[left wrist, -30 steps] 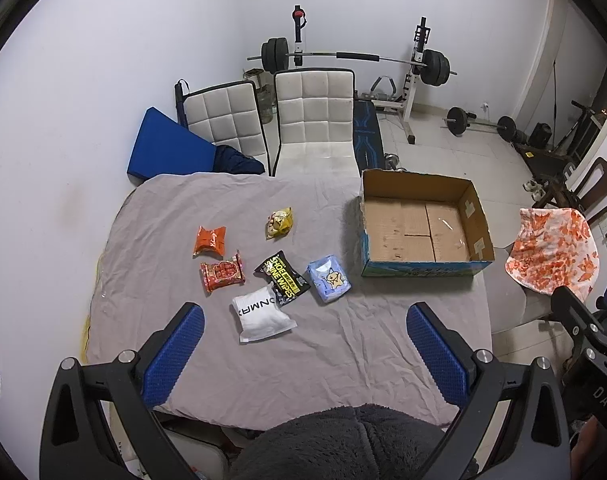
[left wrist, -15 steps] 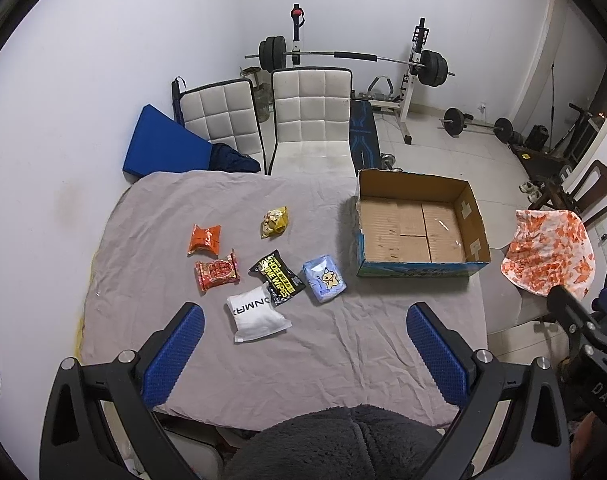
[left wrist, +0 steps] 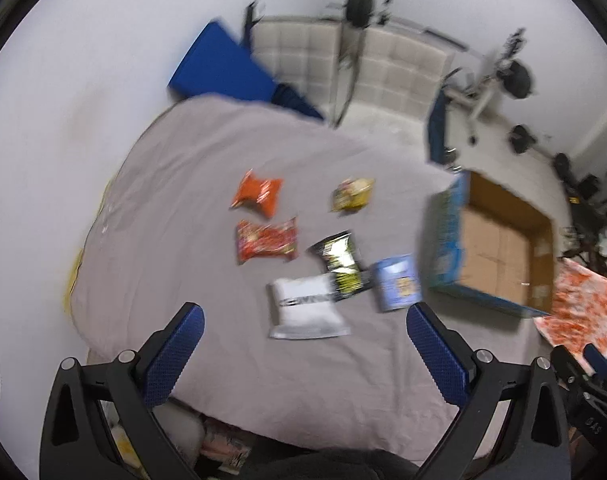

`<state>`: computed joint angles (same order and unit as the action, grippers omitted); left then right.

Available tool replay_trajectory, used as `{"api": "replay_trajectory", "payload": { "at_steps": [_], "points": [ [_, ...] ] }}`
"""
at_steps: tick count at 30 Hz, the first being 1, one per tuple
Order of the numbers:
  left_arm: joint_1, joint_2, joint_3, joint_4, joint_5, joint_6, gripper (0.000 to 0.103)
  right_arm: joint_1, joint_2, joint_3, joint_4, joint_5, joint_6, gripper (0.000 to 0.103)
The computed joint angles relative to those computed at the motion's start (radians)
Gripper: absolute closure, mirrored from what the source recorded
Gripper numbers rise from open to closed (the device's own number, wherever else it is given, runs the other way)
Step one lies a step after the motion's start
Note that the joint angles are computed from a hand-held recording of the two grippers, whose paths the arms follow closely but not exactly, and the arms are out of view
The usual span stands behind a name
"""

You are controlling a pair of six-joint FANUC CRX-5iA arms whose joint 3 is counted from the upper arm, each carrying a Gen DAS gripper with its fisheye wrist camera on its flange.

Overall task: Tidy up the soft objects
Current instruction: 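Grasp the white NMAX pouch with left tool while right tool grasps blue wipes pack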

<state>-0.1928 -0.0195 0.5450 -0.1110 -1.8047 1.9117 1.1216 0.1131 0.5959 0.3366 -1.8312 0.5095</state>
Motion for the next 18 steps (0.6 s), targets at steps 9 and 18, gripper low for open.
{"api": "replay_trajectory", "payload": {
  "at_steps": [9, 18],
  "points": [
    [0.143, 0.038, -0.367, 0.165, 0.118, -0.083, 0.0, -0.169, 0.257, 0.021, -0.227, 0.148, 0.199, 0.0],
    [0.142, 0.197, -0.491, 0.277, 0.21, -0.106, 0.0, -0.266, 0.504, 0.212, -0.422, 0.096, 0.282, 0.0]
  ]
}}
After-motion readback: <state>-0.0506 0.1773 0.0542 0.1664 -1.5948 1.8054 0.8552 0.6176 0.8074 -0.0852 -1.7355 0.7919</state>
